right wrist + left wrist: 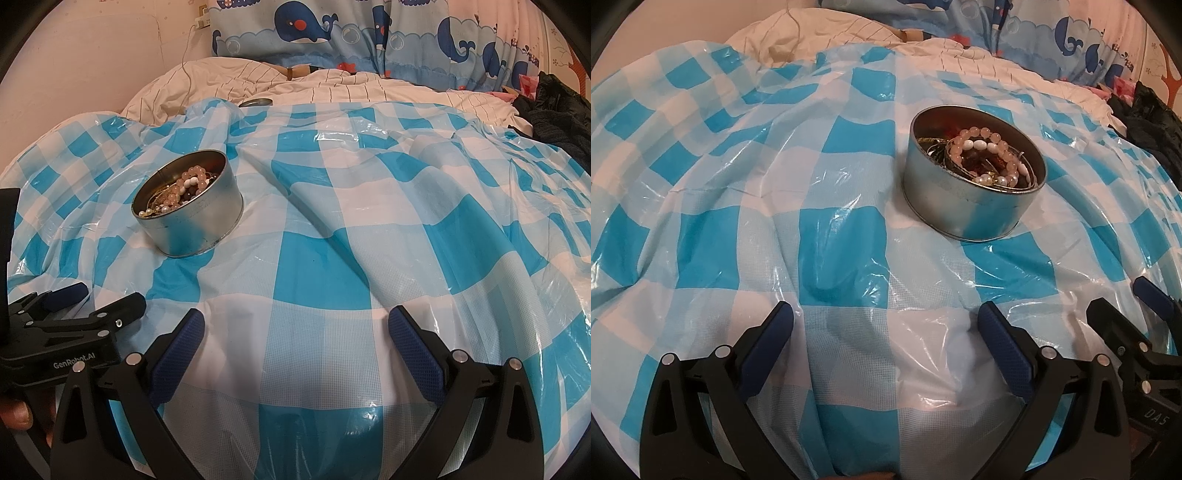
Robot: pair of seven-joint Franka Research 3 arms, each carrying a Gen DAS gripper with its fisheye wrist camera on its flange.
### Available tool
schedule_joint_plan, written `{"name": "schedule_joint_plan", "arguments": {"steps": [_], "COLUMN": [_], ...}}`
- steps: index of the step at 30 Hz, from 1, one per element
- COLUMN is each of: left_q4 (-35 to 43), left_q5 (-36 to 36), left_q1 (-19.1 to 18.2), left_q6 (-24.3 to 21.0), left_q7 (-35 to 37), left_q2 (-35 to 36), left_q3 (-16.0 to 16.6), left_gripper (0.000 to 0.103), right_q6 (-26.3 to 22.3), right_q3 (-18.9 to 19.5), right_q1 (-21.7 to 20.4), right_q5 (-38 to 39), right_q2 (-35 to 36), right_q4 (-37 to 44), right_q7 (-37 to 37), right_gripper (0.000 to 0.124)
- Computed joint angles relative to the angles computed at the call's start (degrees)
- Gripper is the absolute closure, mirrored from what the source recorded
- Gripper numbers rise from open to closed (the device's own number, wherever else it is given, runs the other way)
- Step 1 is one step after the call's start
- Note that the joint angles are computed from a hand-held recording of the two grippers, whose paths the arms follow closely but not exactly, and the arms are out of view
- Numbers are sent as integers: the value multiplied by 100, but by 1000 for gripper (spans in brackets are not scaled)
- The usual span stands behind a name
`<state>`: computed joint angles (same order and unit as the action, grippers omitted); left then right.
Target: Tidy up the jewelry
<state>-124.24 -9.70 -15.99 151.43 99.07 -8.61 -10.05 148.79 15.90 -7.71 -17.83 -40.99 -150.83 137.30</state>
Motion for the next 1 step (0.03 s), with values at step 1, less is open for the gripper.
{"name": "schedule_joint_plan", "arguments": {"steps": [1], "left_q4": [-9], "left_q5": [-6], "left_q1": [-2], "left_q6": [1], "left_q7": [0], "left_q2": [-8], "left_q3": [0], "left_gripper": [8], "right_q6": [2], "right_q3": [-5], "right_q1": [3], "right_q5": [0], "right_q2": [-6], "right_q4": [-7], "right_q7": [-2], "right_gripper": [28]}}
